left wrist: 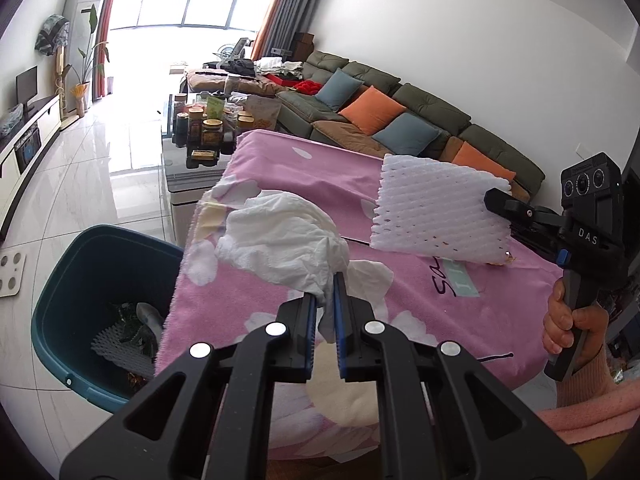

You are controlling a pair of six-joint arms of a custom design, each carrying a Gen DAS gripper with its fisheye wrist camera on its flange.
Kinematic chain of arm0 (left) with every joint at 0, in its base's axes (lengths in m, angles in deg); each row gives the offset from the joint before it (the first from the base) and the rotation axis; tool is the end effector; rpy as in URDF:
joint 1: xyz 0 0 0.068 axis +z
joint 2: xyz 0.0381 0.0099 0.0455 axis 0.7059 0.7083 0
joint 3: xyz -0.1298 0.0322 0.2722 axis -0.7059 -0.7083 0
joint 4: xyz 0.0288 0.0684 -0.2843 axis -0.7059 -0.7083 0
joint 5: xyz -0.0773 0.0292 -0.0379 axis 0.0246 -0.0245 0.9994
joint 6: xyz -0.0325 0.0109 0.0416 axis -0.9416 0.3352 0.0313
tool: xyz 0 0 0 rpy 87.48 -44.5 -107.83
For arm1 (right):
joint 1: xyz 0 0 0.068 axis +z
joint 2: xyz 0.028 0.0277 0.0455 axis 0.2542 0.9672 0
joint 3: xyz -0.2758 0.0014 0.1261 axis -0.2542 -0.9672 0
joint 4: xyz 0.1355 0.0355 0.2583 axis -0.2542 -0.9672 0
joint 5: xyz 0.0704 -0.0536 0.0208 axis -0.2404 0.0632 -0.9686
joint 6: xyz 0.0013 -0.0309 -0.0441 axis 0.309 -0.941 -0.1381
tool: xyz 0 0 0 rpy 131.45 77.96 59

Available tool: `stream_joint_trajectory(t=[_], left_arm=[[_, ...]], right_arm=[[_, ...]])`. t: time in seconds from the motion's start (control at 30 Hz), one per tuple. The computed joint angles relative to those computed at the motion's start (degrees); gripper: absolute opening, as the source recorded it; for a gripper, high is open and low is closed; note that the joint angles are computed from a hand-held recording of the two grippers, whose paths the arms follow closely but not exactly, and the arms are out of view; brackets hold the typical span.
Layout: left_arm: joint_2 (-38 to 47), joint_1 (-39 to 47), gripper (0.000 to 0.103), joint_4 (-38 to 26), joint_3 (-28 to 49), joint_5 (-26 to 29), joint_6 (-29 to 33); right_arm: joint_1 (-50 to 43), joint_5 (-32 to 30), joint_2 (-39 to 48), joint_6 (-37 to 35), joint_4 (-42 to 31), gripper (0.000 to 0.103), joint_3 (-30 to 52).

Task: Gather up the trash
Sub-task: 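Carry the tissue and foam net over the teal bin and open both tools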

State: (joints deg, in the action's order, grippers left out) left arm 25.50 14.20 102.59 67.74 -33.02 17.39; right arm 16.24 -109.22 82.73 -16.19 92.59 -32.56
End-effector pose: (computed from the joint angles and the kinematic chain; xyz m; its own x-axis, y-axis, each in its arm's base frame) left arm 0.2528 -0.1446 0.1133 -0.6511 -0.1407 -0.7458 0.1303 0.9474 -0.2925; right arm 0.3679 0.0381 0.1162 -0.6568 0.0345 -0.7533 -0.5981 0.5844 0.5483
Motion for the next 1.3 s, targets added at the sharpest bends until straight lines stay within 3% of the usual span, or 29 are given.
stream_joint_trajectory(t=[0.33, 0.7, 1.03, 1.3], left_arm=[[-6.5, 6.7, 0.008, -1.0, -6.1, -0.1, 0.2], [-7.1, 14.8, 0.008, -0.8, -8.8, 0.6, 0.3], [-1.1, 22.4, 0.009, 1.9, -9.1, 3.4, 1.5], [9.1, 26.8, 0.009, 4.5, -6.3, 5.5, 1.5]], right_arm=[[8.2, 1.0, 4.6, 0.6, -3.3, 0.011, 6.9], [16.1, 4.1, 9.5, 1.0, -8.7, 0.011, 15.0], [21.4, 7.8, 13.9, 0.7, -13.3, 0.011, 21.9], [25.5, 11.8, 18.7, 1.1, -18.4, 0.011, 28.5]])
